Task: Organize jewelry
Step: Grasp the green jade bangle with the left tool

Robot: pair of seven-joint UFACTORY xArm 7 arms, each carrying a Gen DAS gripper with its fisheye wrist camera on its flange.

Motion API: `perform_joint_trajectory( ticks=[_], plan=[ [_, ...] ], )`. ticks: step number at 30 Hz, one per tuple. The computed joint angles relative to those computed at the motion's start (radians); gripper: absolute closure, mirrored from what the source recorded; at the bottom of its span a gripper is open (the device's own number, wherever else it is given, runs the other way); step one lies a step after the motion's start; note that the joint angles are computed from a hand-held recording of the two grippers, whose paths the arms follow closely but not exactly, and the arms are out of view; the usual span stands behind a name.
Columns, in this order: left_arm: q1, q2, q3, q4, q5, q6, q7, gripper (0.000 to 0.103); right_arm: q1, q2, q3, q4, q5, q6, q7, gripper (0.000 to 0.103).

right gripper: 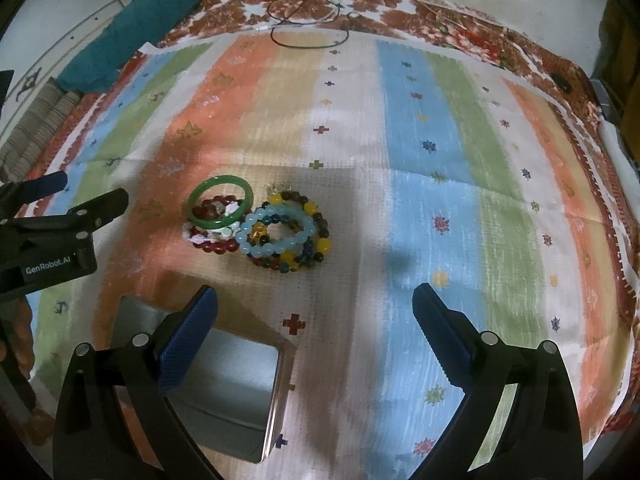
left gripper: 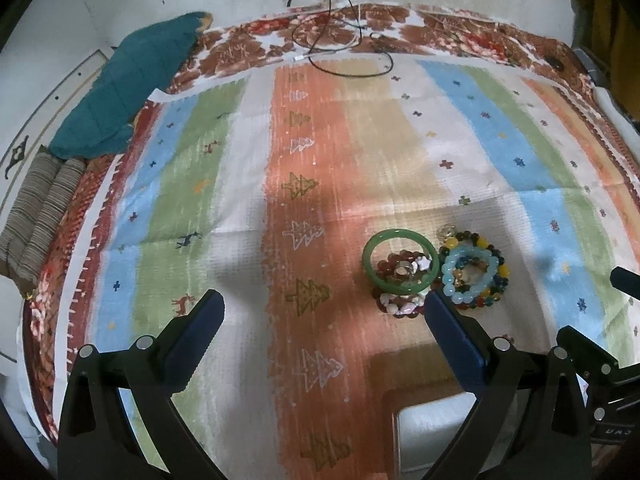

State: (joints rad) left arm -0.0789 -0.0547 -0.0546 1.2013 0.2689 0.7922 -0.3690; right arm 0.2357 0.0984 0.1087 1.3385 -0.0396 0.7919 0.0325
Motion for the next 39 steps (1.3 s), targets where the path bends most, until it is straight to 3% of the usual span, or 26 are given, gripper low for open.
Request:
perform_joint_trajectory(
  ticks=[18,20,27,30,39],
  plan=[
    [0.003,0.157,0.027,0.106,-0.096,0.014,0.062,0.009,0.015,0.159,-0.009,0.157,-0.014,0.067,0.011,0.005],
    [0.001,0.175,0.029,0.120,-0.101,0.017,0.067,0.010,0.019,0.181,-0.012,0.180,-0.022,0.076,0.020,0.015],
    [-0.009,0.241,0.033,0.175,-0.109,0.038,0.099,0.016,0.029,0.253,-0.020,0.252,-0.036,0.112,0.033,0.018],
    [-0.011,0.268,0.034,0.199,-0.119,0.046,0.114,0.020,0.031,0.283,-0.025,0.286,-0.040,0.130,0.035,0.031],
    [-0.021,0.330,0.041,0.251,-0.116,0.061,0.136,0.031,0.037,0.349,-0.024,0.363,-0.026,0.175,0.014,0.045]
  ],
)
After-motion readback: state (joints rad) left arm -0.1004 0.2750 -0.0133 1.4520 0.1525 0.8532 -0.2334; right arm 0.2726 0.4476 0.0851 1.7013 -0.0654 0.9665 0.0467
